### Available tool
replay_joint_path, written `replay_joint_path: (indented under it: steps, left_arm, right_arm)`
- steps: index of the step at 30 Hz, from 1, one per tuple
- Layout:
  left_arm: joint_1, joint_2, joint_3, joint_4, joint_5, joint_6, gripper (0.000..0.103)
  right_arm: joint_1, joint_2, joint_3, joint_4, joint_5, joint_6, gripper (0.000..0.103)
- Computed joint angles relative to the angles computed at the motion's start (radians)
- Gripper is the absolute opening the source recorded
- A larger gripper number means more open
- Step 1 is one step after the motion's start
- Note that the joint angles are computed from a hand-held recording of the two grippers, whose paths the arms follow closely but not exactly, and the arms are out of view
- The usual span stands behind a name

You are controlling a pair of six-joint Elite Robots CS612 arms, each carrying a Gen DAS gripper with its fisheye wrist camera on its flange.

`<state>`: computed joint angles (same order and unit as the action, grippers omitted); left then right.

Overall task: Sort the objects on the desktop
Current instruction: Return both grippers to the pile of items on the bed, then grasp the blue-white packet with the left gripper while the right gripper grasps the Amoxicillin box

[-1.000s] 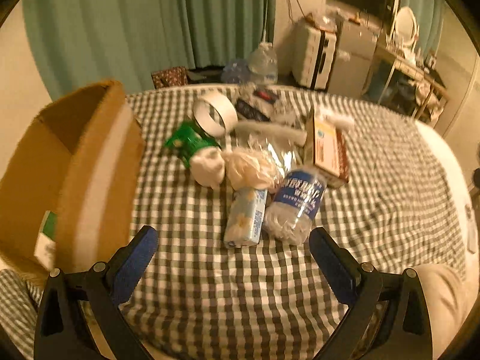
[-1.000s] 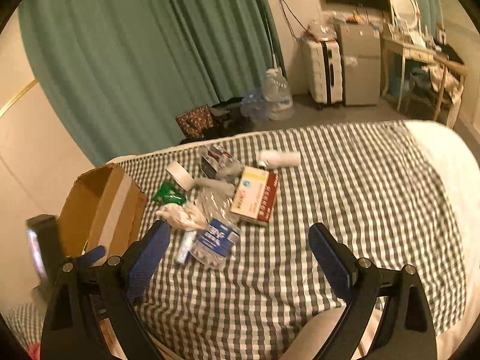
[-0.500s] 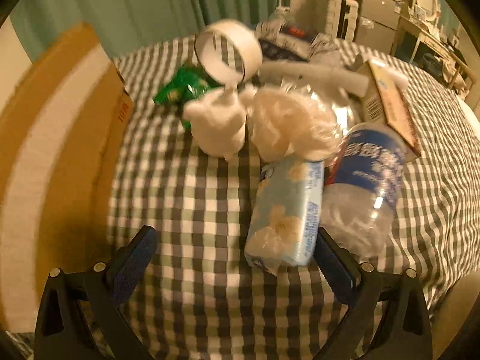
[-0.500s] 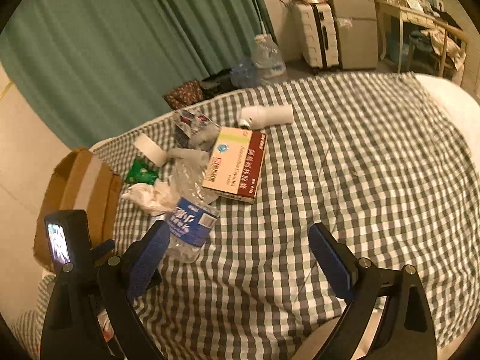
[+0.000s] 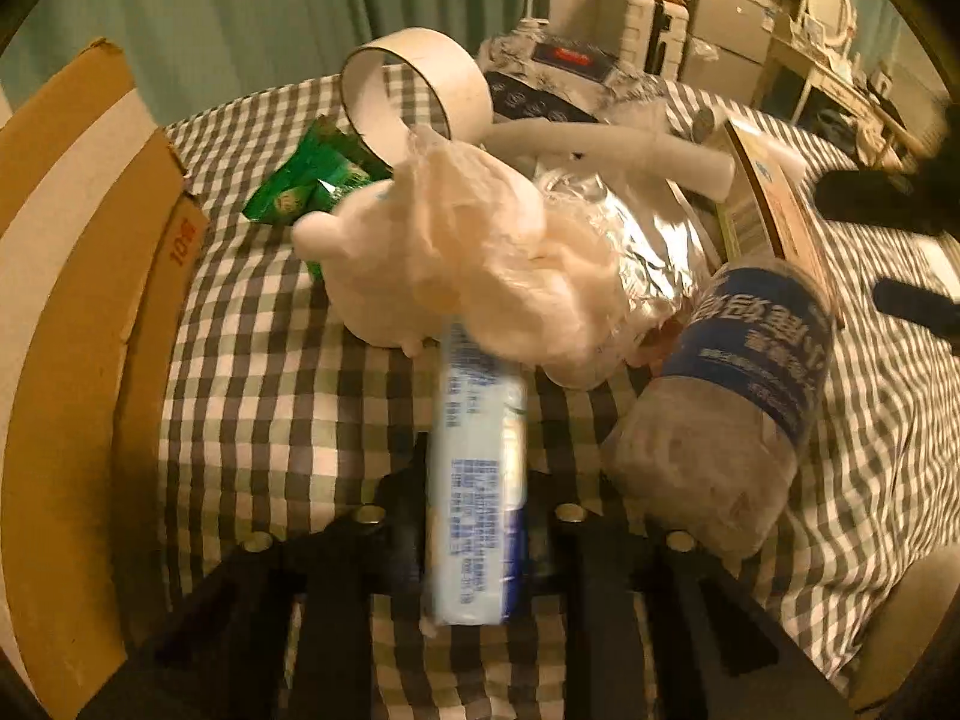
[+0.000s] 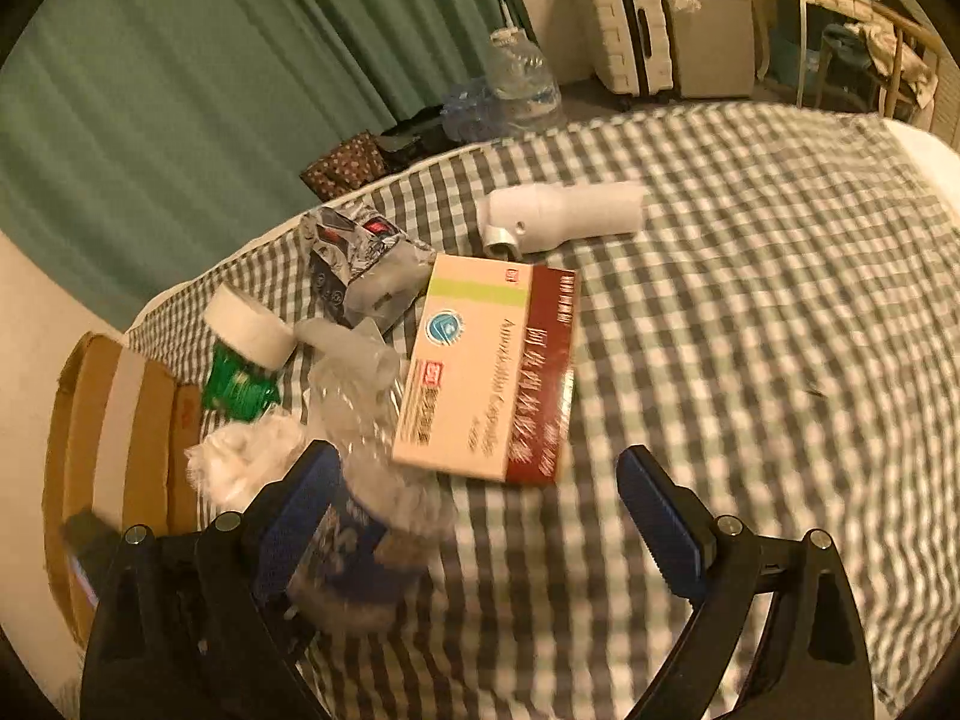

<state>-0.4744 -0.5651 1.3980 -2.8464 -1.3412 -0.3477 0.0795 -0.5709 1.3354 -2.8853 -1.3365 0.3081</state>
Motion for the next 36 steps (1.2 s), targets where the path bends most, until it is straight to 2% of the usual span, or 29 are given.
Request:
replay_joint_path:
  steps: [2, 5, 10, 11, 12, 16, 18, 23, 25, 29, 31, 36]
  left_arm:
    - [0.002, -0.001, 0.003, -0.008, -0.010, -0.006, 0.020]
    - [0.012, -0.005, 0.016, -0.036, -0.049, -0.045, 0.019]
    - [0.019, -0.006, 0.032, -0.082, -0.073, -0.056, 0.019]
    - [0.019, -0.008, 0.039, -0.099, -0.077, -0.056, 0.019]
    - [0.019, -0.010, 0.044, -0.112, -0.082, -0.057, 0.019]
    - [0.018, -0.023, 0.071, -0.156, -0.078, -0.055, 0.019]
    - [0.021, -0.029, 0.083, -0.177, -0.091, -0.060, 0.019]
    - [0.039, -0.054, 0.118, -0.224, -0.194, -0.087, 0.019]
    - [0.041, -0.068, 0.133, -0.234, -0.204, -0.081, 0.019]
    - [0.032, -0.103, 0.164, -0.272, -0.184, -0.046, 0.019]
    - [0.023, -0.108, 0.157, -0.284, -0.168, -0.044, 0.019]
    - [0.019, -0.167, 0.208, -0.333, -0.138, -0.043, 0.019]
  right_arm:
    - [0.003, 0.020, -0.034, 0.027, -0.009, 0.019, 0.094]
    - [0.012, 0.040, -0.067, 0.054, -0.071, 0.018, 0.094]
    - [0.006, 0.076, -0.118, 0.130, -0.053, 0.044, 0.094]
    - [0.004, 0.078, -0.114, 0.117, -0.048, 0.042, 0.089]
    - [0.004, 0.074, -0.104, 0.096, -0.054, 0.028, 0.074]
    - [-0.007, 0.056, -0.072, 0.084, -0.030, 0.024, 0.074]
    - [-0.013, 0.037, -0.035, 0.063, -0.027, 0.038, 0.074]
    - [-0.024, -0.015, 0.051, 0.018, -0.012, 0.057, 0.074]
    - [-0.029, -0.045, 0.092, -0.019, -0.004, 0.056, 0.074]
    - [-0.031, -0.095, 0.156, -0.077, 0.001, 0.036, 0.074]
    - [-0.027, -0.125, 0.194, -0.113, 0.006, 0.028, 0.074]
    - [-0.010, -0.189, 0.259, -0.178, 0.020, -0.011, 0.074]
